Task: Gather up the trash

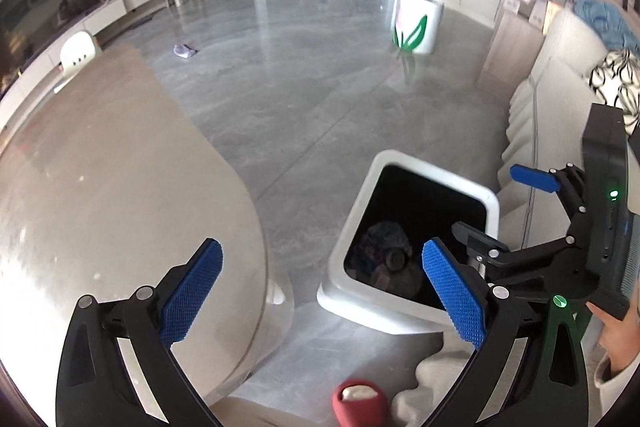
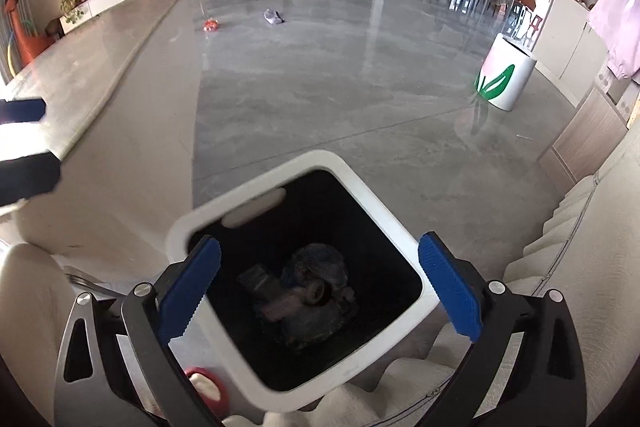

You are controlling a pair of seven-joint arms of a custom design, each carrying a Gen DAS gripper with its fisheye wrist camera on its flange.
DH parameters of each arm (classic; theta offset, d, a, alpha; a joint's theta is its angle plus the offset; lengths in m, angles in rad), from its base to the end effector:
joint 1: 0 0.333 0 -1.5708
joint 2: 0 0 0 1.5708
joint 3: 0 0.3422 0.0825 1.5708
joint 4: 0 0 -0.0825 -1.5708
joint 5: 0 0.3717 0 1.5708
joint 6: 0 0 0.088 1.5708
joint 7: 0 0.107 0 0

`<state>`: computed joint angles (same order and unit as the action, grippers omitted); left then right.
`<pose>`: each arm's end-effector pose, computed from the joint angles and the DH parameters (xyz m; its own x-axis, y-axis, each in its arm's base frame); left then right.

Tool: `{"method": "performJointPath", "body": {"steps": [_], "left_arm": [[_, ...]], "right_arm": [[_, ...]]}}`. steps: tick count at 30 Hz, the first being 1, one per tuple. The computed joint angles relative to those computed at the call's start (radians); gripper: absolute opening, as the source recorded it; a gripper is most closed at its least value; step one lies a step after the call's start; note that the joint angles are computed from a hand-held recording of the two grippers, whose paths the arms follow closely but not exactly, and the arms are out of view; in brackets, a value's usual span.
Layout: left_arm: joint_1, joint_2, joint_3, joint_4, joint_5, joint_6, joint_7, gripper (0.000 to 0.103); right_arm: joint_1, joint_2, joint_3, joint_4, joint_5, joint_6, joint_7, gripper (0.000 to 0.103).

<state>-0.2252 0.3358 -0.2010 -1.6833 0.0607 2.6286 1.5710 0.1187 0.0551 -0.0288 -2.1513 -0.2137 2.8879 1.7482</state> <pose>0.6388 -0.2706 0.5088 -0.4272 -0.9041 0.0108 -0.7402 0.3428 -0.5784 0.5808 0.0650 0.4871 0.0789 -0.9950 0.0615 -0.7679 -0.1000 -0.6327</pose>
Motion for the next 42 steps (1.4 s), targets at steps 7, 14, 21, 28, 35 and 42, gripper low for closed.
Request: {"method": "performJointPath", "body": {"steps": [7,14,21,28,35,42], "left_arm": [[0.012,-0.157,0.034,-0.157,0.064,0.134,-0.09,0.098],[0.084,-0.315,0.049,-0.274,0.022,0.173,-0.17,0.098],[0.179,-0.469,0.06,-0.406,0.182,0.233,-0.34,0.098],[0.297,-0.607,0.058,-0.501,0.265,0.237,-0.403,0.098],[0.431,-0.707,0.046,-0.565,0.326,0.203,-0.48,0.098],[0.541,-0.777,0.061,-0.618,0.374,0.178,-0.542,0.098]], "right_arm": [[0.023,-0.125,0.03,-0.03,0.075,0.096,-0.037,0.099],[0.085,-0.159,0.075,0.01,0.131,0.16,-0.111,0.099],[0.226,-0.139,0.068,0.084,0.363,0.173,-0.332,0.099],[0.276,-0.081,0.135,0.196,0.439,0.134,-0.39,0.099],[0.315,-0.023,0.182,0.285,0.446,0.106,-0.387,0.099],[0.362,0.041,0.214,0.378,0.369,0.064,-0.322,0.099]]}}
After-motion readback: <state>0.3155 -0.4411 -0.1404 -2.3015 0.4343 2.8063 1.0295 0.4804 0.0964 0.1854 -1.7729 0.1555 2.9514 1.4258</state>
